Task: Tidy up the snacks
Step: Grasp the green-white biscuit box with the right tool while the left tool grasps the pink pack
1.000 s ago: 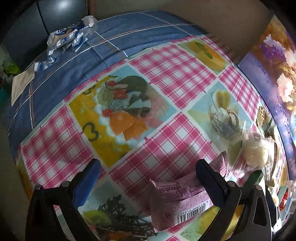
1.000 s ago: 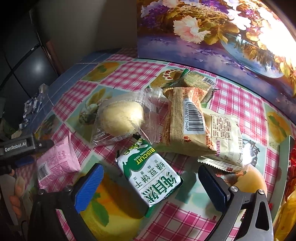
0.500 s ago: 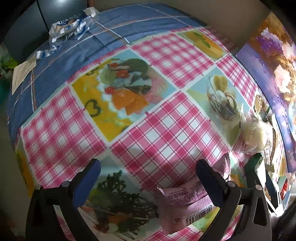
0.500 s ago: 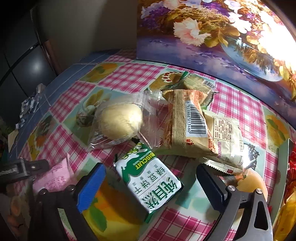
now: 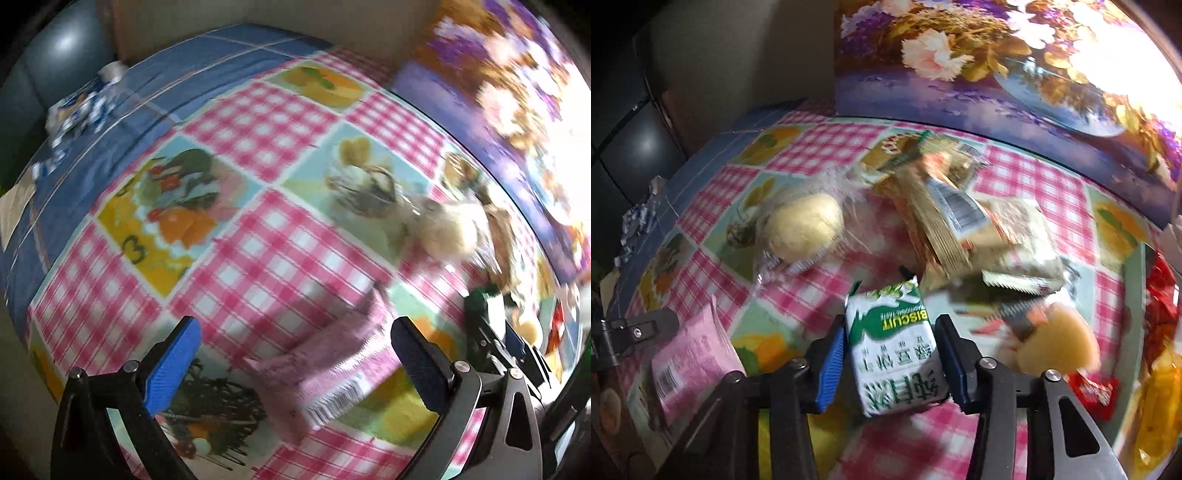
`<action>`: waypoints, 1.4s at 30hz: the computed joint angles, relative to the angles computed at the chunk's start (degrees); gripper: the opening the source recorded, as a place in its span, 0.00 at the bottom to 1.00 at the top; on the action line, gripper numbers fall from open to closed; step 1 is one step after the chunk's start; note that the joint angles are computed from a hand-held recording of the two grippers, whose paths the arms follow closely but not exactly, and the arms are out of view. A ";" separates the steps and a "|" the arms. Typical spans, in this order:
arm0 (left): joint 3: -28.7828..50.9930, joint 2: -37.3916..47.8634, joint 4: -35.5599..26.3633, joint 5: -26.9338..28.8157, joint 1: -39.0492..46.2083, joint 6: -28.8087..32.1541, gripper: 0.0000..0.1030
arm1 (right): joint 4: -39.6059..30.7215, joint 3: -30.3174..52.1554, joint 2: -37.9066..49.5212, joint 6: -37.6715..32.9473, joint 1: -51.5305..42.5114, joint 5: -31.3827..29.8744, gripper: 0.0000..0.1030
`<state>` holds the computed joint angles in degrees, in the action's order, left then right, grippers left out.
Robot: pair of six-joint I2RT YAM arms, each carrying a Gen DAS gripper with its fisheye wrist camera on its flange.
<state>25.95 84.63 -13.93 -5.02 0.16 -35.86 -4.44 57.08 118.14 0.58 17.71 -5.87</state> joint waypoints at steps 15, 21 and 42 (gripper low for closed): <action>7.42 15.40 1.01 -8.98 -14.93 5.64 0.99 | -4.32 -10.19 -9.88 1.86 -1.35 3.28 0.47; 8.09 18.56 2.51 -9.64 -16.61 6.04 0.99 | -5.31 -12.23 -12.17 1.82 -0.92 4.11 0.48; 8.10 20.41 8.37 -5.04 -13.88 8.50 0.74 | -1.03 -10.38 -8.58 2.16 0.56 4.82 0.57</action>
